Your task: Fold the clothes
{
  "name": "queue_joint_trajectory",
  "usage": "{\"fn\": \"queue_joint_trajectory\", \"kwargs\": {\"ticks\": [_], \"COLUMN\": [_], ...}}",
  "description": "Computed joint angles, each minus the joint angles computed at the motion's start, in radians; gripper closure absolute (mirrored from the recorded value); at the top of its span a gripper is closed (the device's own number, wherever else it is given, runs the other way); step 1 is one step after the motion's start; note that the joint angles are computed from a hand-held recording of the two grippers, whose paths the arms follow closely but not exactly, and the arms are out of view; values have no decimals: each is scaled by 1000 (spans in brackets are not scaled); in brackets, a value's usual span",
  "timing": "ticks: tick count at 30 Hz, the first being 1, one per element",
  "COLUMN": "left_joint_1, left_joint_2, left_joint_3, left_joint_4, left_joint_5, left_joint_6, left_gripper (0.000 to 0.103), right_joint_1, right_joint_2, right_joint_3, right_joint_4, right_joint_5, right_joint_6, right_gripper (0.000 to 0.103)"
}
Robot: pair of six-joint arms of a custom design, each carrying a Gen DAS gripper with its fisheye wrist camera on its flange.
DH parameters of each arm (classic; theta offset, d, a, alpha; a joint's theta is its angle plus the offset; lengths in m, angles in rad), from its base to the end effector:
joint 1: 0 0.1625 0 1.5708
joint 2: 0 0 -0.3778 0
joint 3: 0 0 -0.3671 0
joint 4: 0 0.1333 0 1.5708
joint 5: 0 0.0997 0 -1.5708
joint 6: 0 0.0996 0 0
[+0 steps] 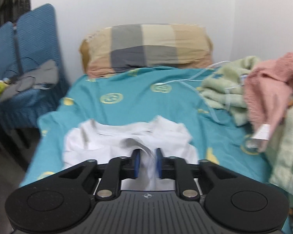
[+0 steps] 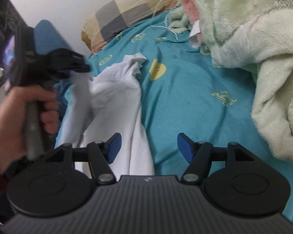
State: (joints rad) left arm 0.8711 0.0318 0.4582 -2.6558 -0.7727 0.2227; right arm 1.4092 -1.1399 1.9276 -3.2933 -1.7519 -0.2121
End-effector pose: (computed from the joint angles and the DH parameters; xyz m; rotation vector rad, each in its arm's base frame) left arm -0.3735 -0.7614 -0.0240 0.7710 2.2319 -0.9310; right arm 0.0246 -0.5661 0.2676 -0.0522 -2.5385 1.2150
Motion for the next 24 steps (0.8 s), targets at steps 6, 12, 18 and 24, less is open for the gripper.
{"fn": "queue_joint_trajectory", "kwargs": {"ticks": [6, 12, 18, 24], "left_joint_1": [-25, -133, -206, -189], "left_joint_2": [-318, -654, -870, -922], "left_joint_3": [559, 1100, 1418, 1492], "left_joint_4": [-220, -340, -440, -486], "left_joint_5": [-26, 121, 195, 179], "left_joint_6": [-96, -304, -372, -301], "left_gripper": [48, 40, 36, 36], "right_joint_1": [-9, -25, -16, 76], "right_joint_2": [-2, -21, -44, 2], "right_joint_3": [1, 16, 47, 15], "right_joint_4": [2, 25, 53, 63], "right_joint_5": [26, 103, 181, 94], "right_joint_6": [16, 36, -16, -76], "right_gripper": [36, 36, 37, 37]}}
